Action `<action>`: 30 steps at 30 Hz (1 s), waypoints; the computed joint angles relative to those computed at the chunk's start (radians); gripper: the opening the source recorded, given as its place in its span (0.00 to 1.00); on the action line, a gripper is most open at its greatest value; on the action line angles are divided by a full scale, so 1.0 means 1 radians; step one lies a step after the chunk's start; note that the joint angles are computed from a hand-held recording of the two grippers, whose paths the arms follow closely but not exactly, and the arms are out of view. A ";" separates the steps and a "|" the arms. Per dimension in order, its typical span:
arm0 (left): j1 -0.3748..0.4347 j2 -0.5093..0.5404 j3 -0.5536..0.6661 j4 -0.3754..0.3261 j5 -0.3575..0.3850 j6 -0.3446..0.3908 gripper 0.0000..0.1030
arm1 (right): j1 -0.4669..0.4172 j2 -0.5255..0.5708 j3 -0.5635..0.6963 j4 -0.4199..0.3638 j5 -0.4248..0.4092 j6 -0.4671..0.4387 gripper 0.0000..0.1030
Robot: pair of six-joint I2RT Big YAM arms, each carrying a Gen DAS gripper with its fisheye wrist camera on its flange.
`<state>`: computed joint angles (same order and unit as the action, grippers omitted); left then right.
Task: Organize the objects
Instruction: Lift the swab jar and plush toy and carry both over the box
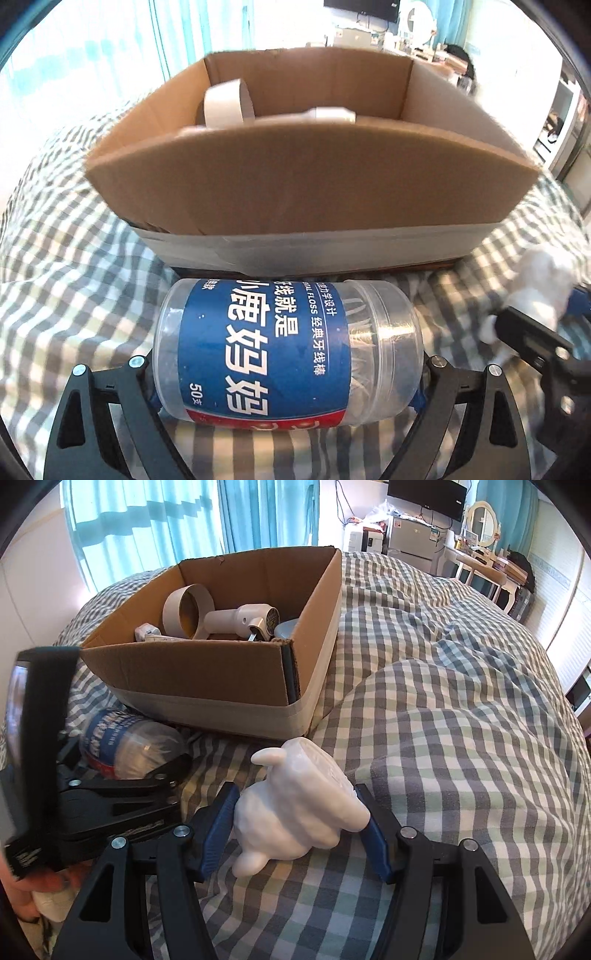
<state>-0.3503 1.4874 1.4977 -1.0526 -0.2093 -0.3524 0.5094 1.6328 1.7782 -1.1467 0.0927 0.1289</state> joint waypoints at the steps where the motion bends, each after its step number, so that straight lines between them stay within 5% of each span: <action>1: 0.000 -0.007 -0.001 -0.002 0.003 0.001 0.91 | 0.001 -0.003 -0.001 0.004 0.003 -0.002 0.61; 30: -0.098 -0.261 0.021 -0.037 -0.170 0.013 0.91 | 0.109 -0.211 -0.010 0.041 0.130 -0.014 0.61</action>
<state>-0.4479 1.2266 1.5187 -1.0898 -0.3796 -0.3394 0.6185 1.4213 1.7686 -1.1062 0.2226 0.1145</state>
